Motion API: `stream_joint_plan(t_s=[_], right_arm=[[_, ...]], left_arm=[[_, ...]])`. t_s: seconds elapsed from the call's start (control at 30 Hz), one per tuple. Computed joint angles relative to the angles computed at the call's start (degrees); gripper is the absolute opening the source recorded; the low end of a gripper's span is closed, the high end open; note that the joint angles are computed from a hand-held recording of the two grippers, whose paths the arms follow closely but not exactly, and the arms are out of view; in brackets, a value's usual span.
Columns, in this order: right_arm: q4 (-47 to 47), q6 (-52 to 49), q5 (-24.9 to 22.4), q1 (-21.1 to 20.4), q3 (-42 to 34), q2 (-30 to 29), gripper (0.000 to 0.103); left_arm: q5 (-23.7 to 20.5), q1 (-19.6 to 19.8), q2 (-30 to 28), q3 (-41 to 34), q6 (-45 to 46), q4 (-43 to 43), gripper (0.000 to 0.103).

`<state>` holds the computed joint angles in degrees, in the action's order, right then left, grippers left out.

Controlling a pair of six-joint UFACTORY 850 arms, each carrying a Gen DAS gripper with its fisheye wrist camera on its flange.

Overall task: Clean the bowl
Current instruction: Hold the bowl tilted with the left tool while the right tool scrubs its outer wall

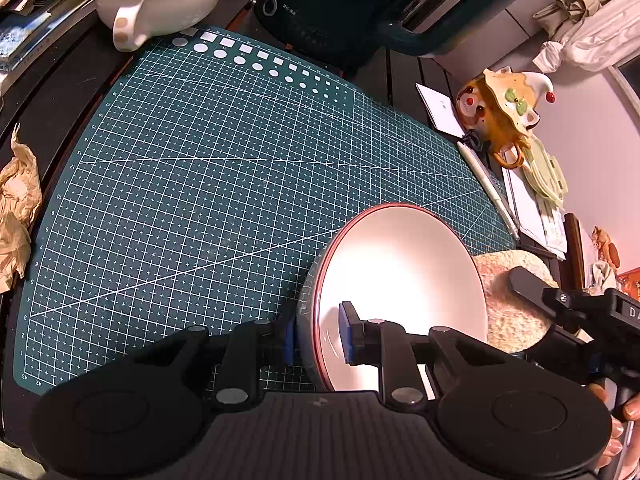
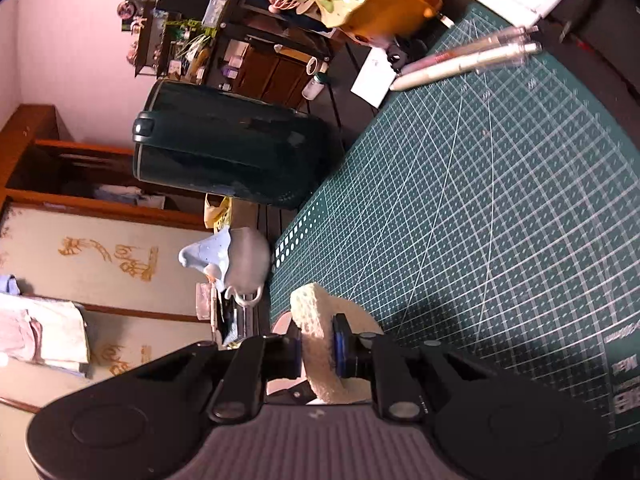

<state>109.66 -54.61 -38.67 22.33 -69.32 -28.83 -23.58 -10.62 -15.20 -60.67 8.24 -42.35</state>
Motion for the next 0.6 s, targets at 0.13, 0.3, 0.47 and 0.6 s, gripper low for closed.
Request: stream_joint_plan(t_s=[0.13, 0.3, 0.47, 0.6], right_arm=[[3.10, -3.10, 0.20, 0.16, -0.47, -0.32, 0.015], [2.21, -3.09, 0.00, 0.49, -0.88, -1.00, 0.015], [-1.29, -1.74, 1.07, 0.55, 1.67, 1.71, 0.016], [-1.88, -1.36, 2.00, 0.58, 2.39, 2.77, 0.015]], left_arm=[[0.12, -0.22, -0.04, -0.13, -0.64, 1.10, 0.021], [1.05, -0.63, -0.30, -0.51, -2.11, 2.66, 0.021], [4.71, -2.10, -1.11, -1.40, -4.73, 7.64, 0.025], [5.04, -2.36, -1.23, -1.73, -6.13, 9.87, 0.025]])
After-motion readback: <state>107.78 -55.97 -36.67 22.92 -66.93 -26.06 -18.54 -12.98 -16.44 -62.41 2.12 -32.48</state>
